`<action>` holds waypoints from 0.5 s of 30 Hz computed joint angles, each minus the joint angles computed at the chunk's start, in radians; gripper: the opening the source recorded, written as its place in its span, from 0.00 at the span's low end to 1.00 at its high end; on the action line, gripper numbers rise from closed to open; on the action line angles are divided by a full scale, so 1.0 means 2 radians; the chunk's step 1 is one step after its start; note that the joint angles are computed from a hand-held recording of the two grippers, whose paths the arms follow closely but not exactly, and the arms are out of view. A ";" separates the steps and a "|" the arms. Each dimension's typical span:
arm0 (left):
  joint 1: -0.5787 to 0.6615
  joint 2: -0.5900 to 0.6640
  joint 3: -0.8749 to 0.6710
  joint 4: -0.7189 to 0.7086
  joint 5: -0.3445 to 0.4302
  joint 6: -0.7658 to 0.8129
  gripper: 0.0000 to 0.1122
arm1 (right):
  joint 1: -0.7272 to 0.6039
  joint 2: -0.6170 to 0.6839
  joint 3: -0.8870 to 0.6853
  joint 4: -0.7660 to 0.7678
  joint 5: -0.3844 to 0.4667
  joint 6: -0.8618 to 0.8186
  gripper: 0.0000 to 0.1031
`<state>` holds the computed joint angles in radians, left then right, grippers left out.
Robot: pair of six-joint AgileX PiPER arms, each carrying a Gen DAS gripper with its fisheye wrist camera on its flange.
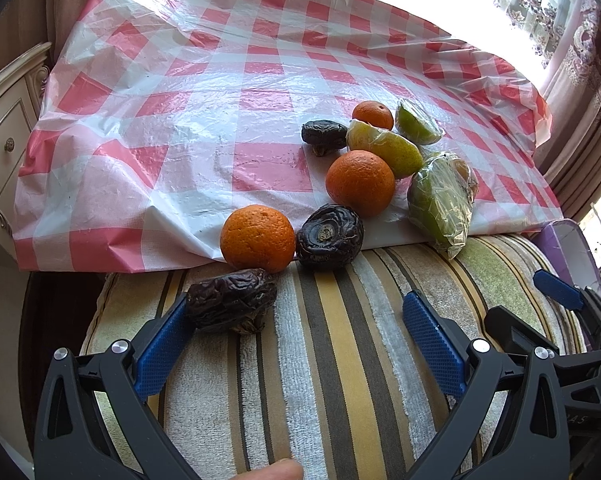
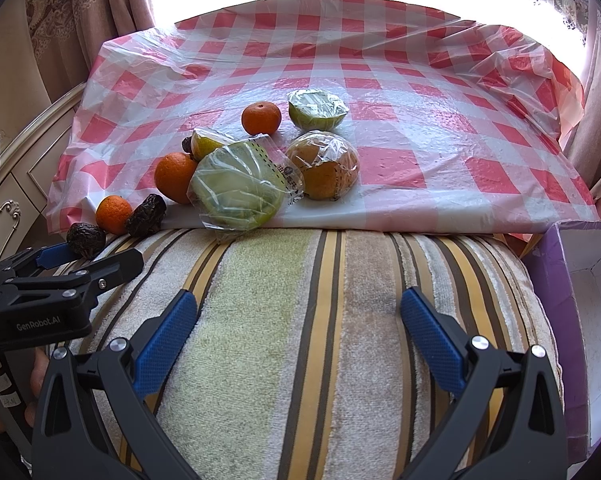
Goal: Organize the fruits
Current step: 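Grasp a dark date with the left tool while the right tool grasps an orange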
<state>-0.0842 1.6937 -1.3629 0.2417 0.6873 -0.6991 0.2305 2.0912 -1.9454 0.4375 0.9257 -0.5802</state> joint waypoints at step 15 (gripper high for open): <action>0.067 -0.049 0.062 -0.219 -0.064 0.214 0.88 | -0.013 0.030 -0.077 0.026 0.084 -0.010 0.99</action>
